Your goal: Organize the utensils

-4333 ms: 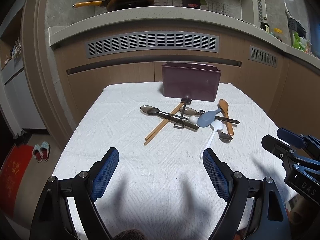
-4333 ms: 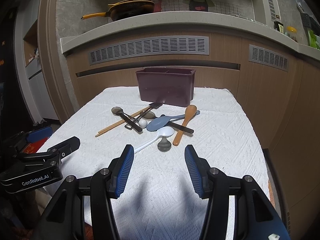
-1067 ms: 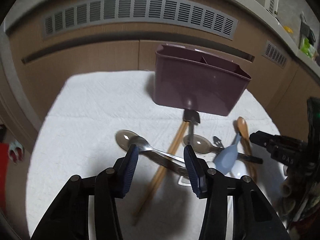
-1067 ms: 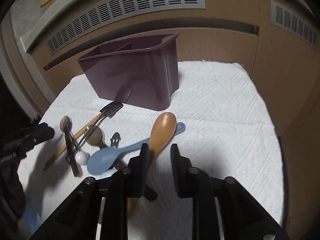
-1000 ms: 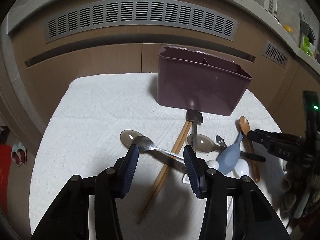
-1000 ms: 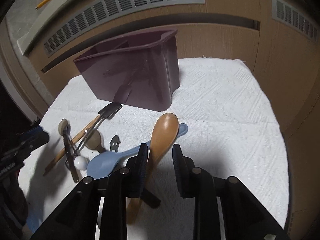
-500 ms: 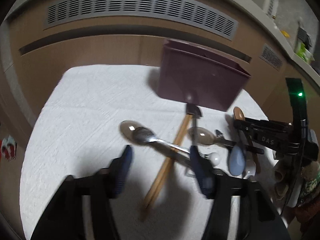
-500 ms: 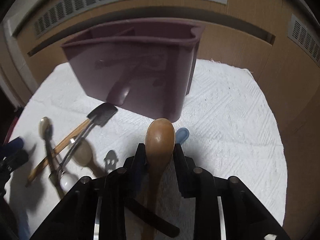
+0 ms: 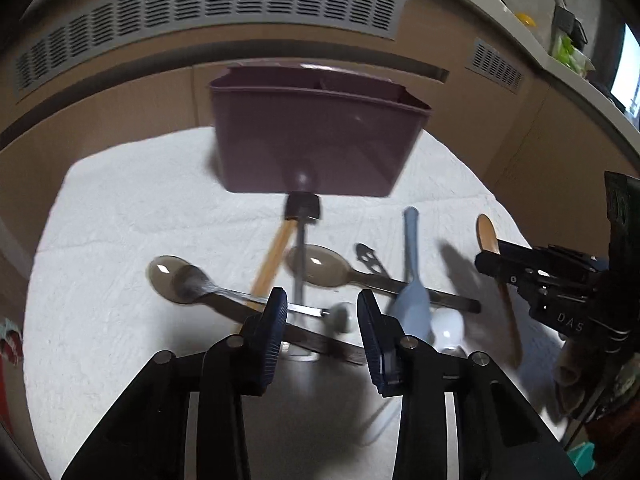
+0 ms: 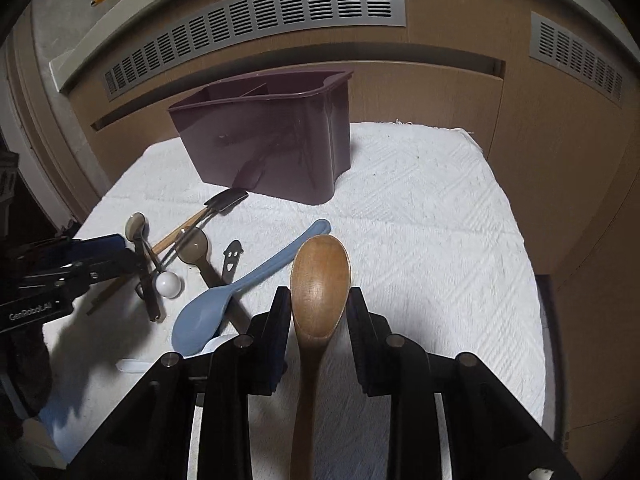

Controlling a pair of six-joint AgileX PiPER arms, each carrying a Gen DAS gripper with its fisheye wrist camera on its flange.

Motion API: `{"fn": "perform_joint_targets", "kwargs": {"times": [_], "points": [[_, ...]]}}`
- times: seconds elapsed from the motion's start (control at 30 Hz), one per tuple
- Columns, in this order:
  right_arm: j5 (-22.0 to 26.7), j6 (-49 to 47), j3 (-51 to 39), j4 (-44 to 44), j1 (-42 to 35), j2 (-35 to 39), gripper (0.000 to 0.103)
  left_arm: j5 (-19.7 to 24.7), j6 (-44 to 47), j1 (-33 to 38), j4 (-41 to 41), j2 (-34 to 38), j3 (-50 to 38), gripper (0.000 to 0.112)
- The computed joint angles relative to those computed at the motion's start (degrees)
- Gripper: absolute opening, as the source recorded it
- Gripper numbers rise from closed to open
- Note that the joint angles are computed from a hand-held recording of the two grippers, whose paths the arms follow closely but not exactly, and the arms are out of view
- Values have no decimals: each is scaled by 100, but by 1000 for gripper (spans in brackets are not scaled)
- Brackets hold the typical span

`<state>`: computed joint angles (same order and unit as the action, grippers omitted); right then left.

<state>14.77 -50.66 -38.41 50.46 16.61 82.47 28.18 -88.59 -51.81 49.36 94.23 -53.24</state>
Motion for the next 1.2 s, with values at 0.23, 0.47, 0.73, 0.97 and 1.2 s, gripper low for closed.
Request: {"fn": "perform_joint_targets", "kwargs": {"times": [0.23,0.47,0.73,0.97,1.2], "points": [[-257,-596,335,577,133,-243,26,266,-845,-308,348,405,-284,37],[-543,-581,523,756,287,-304,26,2435,-740,-1012,496,1725,-1564,36],[-512,922,632,-714,333,-898,26,2679,-1002,-1351,1128,918,-978,20],[-199,1118,484,-696,501,-1421,26,2765,-1130,-1535,1336,-1061,-312,8],[-123,2273,382,-1753,745,-1598,26,2742,-1200,-1309,1109,-2008,190,10]]}}
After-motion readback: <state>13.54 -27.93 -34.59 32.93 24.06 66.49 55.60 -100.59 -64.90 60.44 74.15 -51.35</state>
